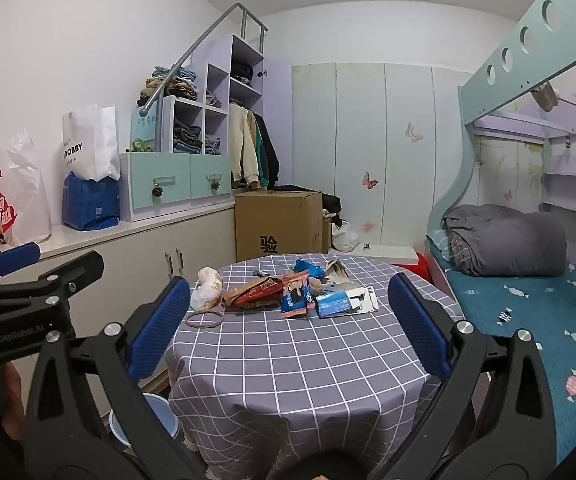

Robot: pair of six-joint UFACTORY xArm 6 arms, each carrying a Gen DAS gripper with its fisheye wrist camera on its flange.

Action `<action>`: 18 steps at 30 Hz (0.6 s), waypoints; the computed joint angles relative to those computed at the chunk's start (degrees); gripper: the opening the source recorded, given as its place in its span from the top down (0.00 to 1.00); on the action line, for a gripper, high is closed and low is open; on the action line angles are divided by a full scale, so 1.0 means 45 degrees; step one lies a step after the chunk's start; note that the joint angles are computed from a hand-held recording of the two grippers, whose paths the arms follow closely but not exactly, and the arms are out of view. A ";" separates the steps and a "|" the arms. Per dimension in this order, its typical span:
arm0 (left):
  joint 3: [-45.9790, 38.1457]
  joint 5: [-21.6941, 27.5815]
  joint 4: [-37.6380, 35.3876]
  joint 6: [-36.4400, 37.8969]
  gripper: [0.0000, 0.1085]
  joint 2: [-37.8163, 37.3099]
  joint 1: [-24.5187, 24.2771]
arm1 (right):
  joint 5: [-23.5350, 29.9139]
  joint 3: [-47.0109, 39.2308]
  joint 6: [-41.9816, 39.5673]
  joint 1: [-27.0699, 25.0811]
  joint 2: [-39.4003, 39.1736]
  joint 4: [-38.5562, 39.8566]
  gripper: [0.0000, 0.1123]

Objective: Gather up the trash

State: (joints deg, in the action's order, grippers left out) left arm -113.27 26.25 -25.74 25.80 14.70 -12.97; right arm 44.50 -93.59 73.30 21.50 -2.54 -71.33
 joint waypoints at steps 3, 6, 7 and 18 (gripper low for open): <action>-0.0027 0.0046 -0.0015 -0.0012 0.09 0.0018 0.0030 | -0.0032 -0.0041 -0.0025 -0.0013 0.0030 0.0083 0.14; 0.0162 -0.0150 -0.0081 0.0200 0.09 -0.0034 -0.0039 | -0.0051 -0.0081 -0.0115 -0.0007 0.0064 0.0120 0.14; 0.0208 -0.0172 -0.0092 0.0227 0.09 -0.0058 -0.0051 | -0.0076 -0.0048 -0.0104 -0.0021 0.0055 0.0111 0.14; 0.0052 -0.0038 -0.0125 0.0135 0.09 0.0091 -0.0058 | -0.0257 0.0044 -0.0028 -0.0141 0.0175 0.0173 0.14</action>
State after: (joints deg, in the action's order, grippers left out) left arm -113.04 26.08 -26.30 26.40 15.11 -13.23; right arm 43.34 -93.39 73.18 20.86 -1.75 -70.55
